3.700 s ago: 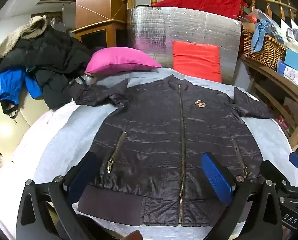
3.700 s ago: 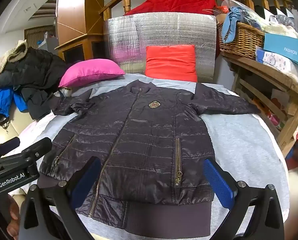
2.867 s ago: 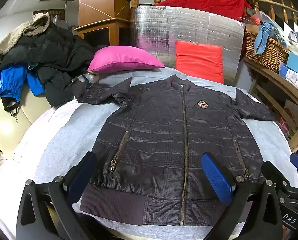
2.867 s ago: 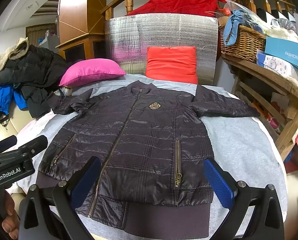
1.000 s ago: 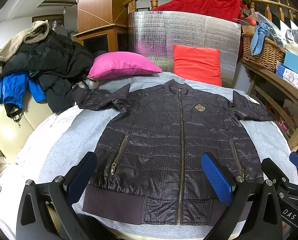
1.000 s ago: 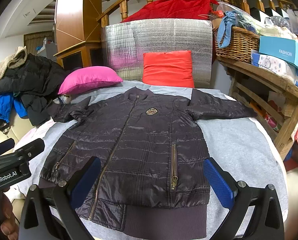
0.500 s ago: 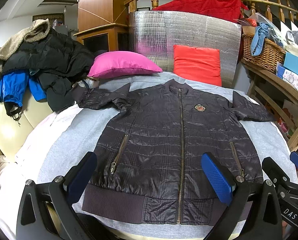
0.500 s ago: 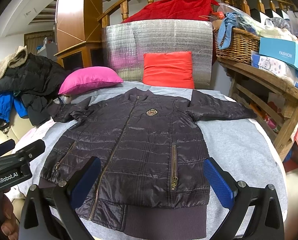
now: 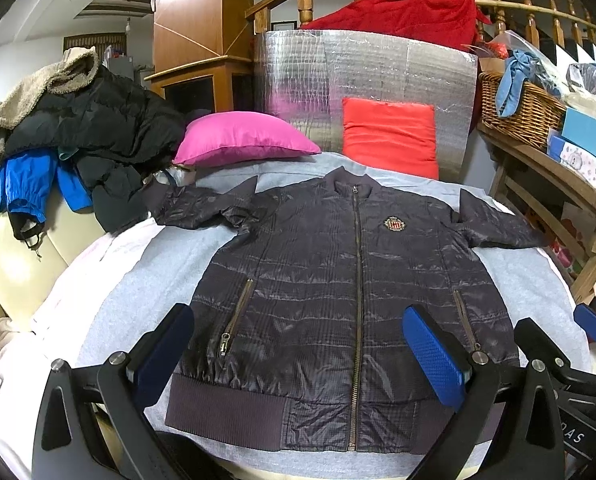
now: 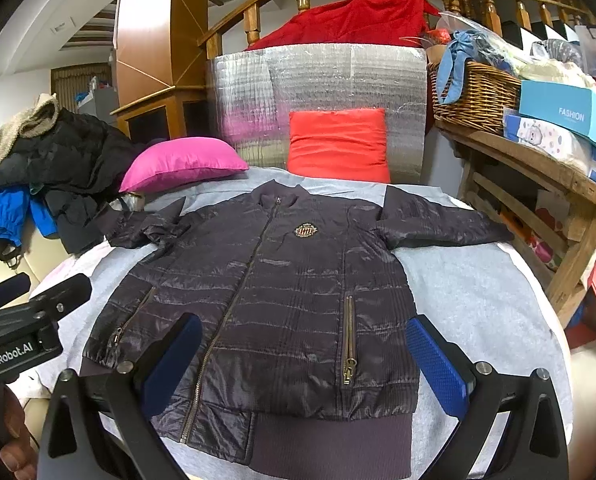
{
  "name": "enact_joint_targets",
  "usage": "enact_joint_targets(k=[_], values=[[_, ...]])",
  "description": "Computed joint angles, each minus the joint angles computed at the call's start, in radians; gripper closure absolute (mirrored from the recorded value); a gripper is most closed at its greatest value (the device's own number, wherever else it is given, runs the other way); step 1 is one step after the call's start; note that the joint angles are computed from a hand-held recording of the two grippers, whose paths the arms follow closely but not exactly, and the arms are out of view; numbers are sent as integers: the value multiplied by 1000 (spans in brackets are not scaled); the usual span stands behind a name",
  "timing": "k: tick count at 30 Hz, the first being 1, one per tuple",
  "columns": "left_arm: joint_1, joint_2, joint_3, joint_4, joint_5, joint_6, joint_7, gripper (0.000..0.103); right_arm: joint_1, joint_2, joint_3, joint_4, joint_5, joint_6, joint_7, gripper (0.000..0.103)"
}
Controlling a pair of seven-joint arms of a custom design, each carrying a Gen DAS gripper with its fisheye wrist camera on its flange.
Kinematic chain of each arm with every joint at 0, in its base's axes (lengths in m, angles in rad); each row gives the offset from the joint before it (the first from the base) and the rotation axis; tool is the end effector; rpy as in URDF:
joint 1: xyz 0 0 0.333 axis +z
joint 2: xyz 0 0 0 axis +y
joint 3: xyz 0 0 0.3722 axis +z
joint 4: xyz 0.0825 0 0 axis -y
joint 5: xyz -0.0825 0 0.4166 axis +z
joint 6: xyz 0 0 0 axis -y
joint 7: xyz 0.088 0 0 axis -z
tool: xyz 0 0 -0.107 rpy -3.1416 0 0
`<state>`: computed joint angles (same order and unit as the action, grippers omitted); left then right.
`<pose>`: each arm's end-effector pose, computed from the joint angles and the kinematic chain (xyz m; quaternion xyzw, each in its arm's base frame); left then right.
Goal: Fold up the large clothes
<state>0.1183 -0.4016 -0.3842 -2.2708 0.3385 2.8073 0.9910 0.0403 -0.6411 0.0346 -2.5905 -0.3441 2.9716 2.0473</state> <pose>0.4702 -0.1790 0.6504 -0.6275 0.6265 -0.3265 0.3273 0.3940 0.0560 0.6182 -0.5865 0.6416 -0.3375 0.3612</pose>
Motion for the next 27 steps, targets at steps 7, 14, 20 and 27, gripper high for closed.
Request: enact_joint_targets(k=[7,14,20,27], values=[[-1,-2,0,1,4,-5,-3,0,-2,-3,0,-1,3,5,1,0],[-7,-3,5,-4,-2,-13,-2,0,2,-7,-2,-2,7,1,-2,0],[-1,-1,1,-4,5,-9,-11,0,-3,-6,1,-2,8,9,3,0],[-3,1,4,-3,6,-12,-13,0,2,-2,-1,0,8,10,-2,0]])
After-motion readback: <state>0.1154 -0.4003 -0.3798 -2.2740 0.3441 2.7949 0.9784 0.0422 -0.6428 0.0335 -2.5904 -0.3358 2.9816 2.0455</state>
